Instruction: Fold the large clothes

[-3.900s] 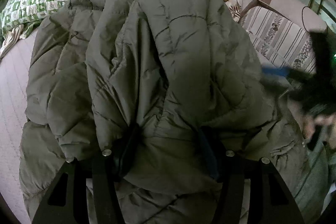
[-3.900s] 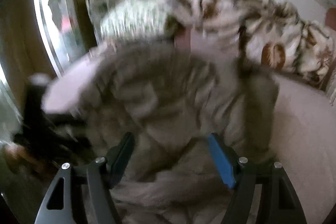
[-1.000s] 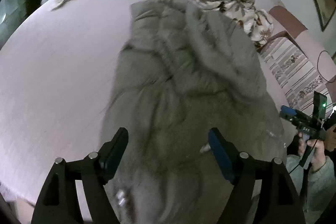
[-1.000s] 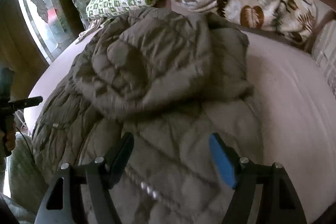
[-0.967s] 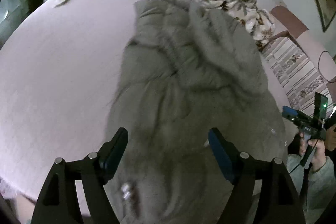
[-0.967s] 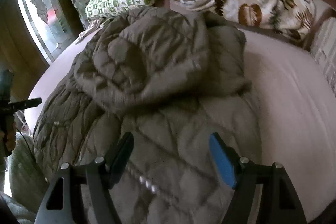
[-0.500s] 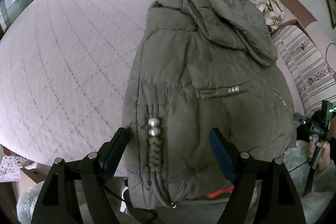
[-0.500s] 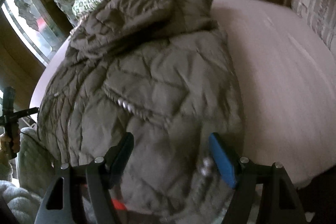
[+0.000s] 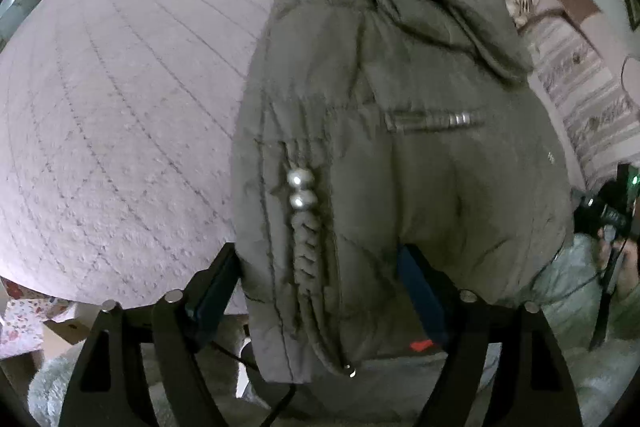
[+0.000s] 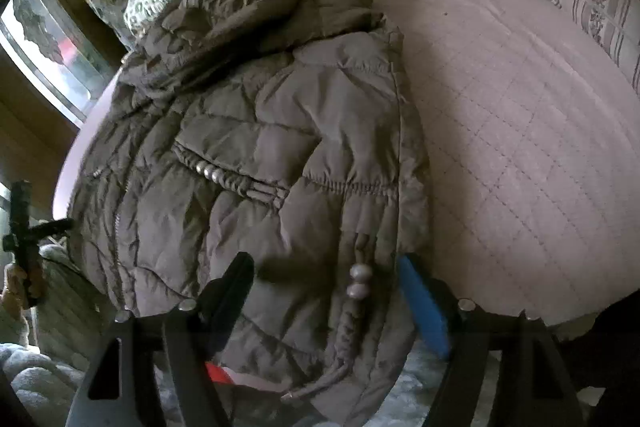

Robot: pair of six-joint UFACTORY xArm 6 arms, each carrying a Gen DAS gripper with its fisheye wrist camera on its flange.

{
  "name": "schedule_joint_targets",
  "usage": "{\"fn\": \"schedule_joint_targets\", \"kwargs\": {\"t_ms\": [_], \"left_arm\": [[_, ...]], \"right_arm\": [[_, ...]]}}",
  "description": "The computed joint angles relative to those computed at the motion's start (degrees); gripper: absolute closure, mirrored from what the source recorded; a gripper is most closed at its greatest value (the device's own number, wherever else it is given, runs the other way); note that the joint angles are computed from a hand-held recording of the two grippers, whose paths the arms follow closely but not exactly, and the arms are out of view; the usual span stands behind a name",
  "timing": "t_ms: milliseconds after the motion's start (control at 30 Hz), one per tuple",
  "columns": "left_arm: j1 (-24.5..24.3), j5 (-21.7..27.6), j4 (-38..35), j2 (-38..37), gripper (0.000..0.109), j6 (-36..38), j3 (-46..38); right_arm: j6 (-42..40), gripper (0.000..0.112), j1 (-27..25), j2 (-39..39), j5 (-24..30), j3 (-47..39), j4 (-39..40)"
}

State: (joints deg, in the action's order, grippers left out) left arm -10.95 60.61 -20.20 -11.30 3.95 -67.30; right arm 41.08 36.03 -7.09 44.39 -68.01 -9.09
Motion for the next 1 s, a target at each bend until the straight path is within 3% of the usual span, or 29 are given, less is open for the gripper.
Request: {"fn": "schedule_joint_targets", "kwargs": {"t_ms": [233,367,533,600,733,1000], "left_arm": [[-4.36,1.52,6.32,1.22,0.020,-4.94,-1.27],[-1.97,4.16,0.16,0.13,0.020,-3.43,-0.06],[1.65,6.42,-11.14,1.80,0.020,-2.93,3.76],[0.95,2.82,-12.13,1.14,0.023,-4.19,5.64],[-2.46,-1.71,-6.44,-2.34,0.025,-6.28,7.73],[-5.76,0.99,4.35,-6.65,0.025,-10.87,6.02]], "right_arm": [[-3.70,0.023,-1.21,1.64,4.74,-2.00,3.34],[-3.26,0.023,-2.30,-1.08,4.09,0.89,4.70],[-7.30,0.019,-4.49,-1.62,3.64,4.04,13.76],[-7.36,0.018,-4.09,-1.08,3.47,3.62,13.09],[-9.52,0.020,-2.98,-0.14,4.04,2.42,14.80],[-10.49,0.020,-3.30,-0.82,3.25,2.75,16.59]]}}
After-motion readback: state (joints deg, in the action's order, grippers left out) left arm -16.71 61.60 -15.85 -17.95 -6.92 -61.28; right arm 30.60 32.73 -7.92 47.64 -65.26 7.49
